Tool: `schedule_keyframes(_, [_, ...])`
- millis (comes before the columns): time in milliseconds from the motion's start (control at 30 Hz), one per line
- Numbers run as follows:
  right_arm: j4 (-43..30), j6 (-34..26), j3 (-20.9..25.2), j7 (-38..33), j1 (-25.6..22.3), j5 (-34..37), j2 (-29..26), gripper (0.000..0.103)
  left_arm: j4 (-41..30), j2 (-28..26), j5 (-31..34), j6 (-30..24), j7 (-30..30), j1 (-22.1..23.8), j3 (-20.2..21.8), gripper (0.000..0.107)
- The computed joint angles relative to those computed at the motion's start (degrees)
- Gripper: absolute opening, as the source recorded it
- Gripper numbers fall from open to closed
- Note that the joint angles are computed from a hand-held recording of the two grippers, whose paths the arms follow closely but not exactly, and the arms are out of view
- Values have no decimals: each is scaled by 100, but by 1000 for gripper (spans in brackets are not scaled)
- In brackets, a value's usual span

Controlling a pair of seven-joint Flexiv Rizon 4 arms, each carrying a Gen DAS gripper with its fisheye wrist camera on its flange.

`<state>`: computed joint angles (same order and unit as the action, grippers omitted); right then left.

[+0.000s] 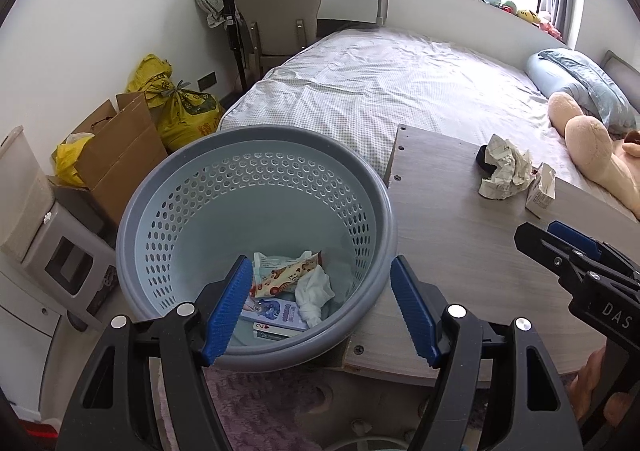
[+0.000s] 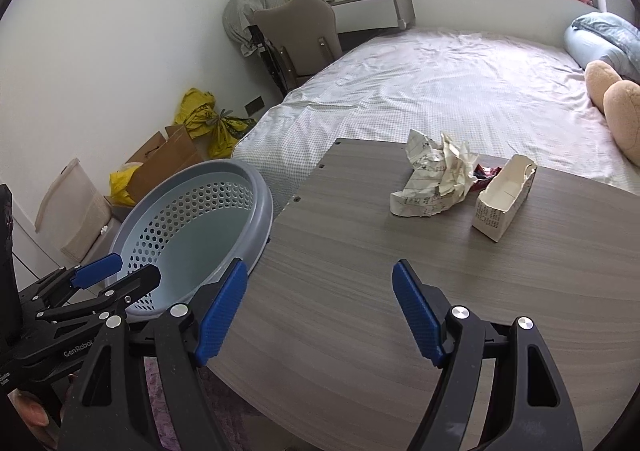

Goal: Collect trash
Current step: 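Withdraw both tools from the basket back toward the table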

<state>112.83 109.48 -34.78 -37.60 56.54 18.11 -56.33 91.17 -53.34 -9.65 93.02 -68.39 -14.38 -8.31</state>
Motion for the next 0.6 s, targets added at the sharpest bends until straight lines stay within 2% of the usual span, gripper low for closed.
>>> schedule_keyframes(600, [340,248,112,-13,-215,364,43,74,-439,-169,41,-278,-1,-419,120,68])
